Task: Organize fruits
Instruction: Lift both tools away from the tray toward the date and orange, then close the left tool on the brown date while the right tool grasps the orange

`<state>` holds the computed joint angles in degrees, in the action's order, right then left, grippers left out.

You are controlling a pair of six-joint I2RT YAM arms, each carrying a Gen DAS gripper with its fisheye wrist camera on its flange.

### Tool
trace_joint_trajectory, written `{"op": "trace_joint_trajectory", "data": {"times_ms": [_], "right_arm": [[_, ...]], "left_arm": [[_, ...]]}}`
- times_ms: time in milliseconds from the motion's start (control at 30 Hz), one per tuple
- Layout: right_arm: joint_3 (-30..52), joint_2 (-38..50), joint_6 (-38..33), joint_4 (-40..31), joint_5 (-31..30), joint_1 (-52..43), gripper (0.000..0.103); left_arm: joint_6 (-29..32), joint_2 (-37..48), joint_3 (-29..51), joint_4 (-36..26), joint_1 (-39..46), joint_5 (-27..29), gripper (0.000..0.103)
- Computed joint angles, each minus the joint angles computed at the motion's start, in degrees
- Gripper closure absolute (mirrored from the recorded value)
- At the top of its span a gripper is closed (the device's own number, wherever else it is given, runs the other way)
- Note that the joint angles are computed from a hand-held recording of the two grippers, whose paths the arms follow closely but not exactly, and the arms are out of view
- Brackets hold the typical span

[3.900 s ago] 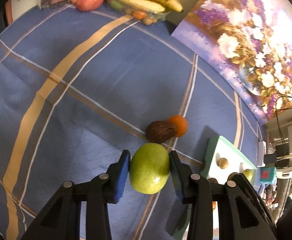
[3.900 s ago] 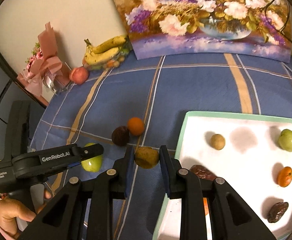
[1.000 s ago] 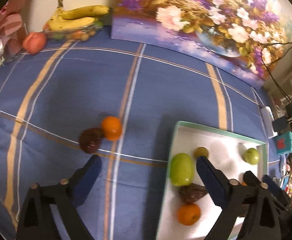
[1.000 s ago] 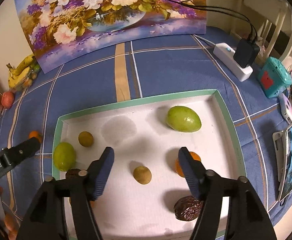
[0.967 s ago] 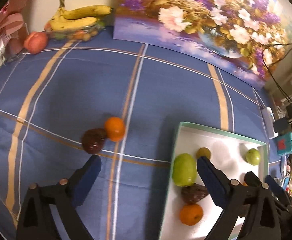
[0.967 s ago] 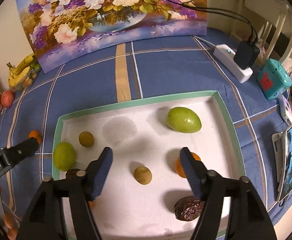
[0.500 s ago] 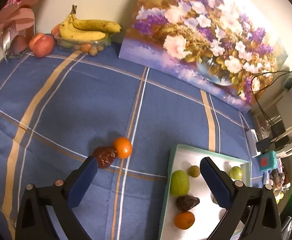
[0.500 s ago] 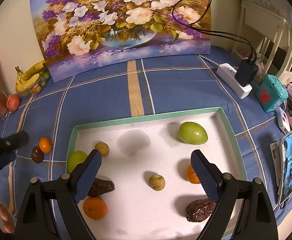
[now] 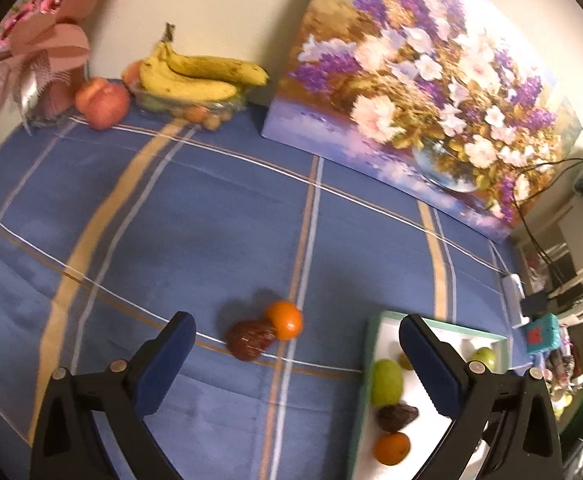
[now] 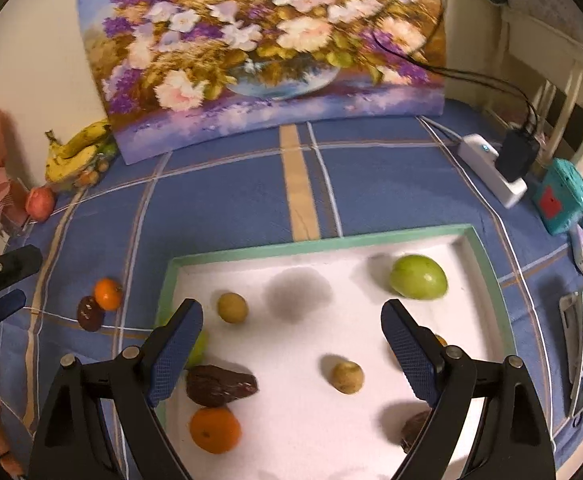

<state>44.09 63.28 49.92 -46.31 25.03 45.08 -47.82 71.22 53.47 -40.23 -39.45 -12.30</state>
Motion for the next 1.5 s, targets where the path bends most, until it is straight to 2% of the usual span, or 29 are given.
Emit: {"op": "trace_joint_trajectory", "data": {"times_ms": [167,400,533,667,733,767,833,967,1033,1200,1233,1267,1300,1500], "right_arm": [[1.08,0.94,-1.51,2.36,1.48,1.84,0.012],[1.23,2.48,-1.02,6.57,-0.35,2.53,0.012],[2.47,4.39,-1.24,8.41,-0.33,4.12,0.012],[4.27,6.6,-1.09,9.42,-0.42,5.41,0.013],[4.93,7.52,-1.29,10.24,-0.83,5.75,0.018],[5.25,8.03,-1.44,10.88,-1.24,5.86,0.02],[5.87,8.93,-1.76,11.69,-2.18,5.85,0.031],[6.82,11.17,-1.93,14.77,-4.23,5.85,0.034],[7.26,12.41,-1.91,16.26,-5.54,5.71,0.041],[9.59,16.82,-2.13,16.89,-7.49,5.5,0.044],[9.93,17.62,-2.03,16.82,-8.05,5.34,0.048],[10.24,18.64,-1.94,17.05,-8.86,5.15,0.05],[10.47,19.31,-1.91,17.2,-9.36,4.94,0.052],[11.27,22.03,-1.54,18.28,-11.08,3.64,0.054]], "left_arm": [[0.29,-2.94,-0.03,-2.99,0.78,-5.09,0.0],[1.04,-7.81,0.07,-7.5,3.72,-9.57,0.0],[1.35,-9.77,0.42,-11.0,6.68,-9.42,0.0],[2.15,-10.95,0.08,-13.9,10.72,-7.03,0.001],[2.47,-11.46,-0.57,-14.12,12.26,-5.61,0.001],[2.83,-11.57,-1.01,-13.87,13.16,-4.63,0.001],[3.21,-11.43,-1.67,-13.43,14.14,-3.11,0.001],[4.41,-9.68,-3.35,-11.02,15.46,0.85,0.003],[4.5,-8.37,-4.57,-9.53,15.86,2.63,0.004],[4.43,-4.51,-7.25,-5.17,16.76,6.71,0.005],[4.32,-3.68,-7.71,-4.28,16.89,7.41,0.008],[4.22,-3.02,-8.38,-3.0,17.0,8.34,0.016],[4.1,-2.4,-8.63,-2.3,16.99,8.95,0.017],[4.42,0.28,-9.39,2.58,15.61,11.4,0.017]]}}
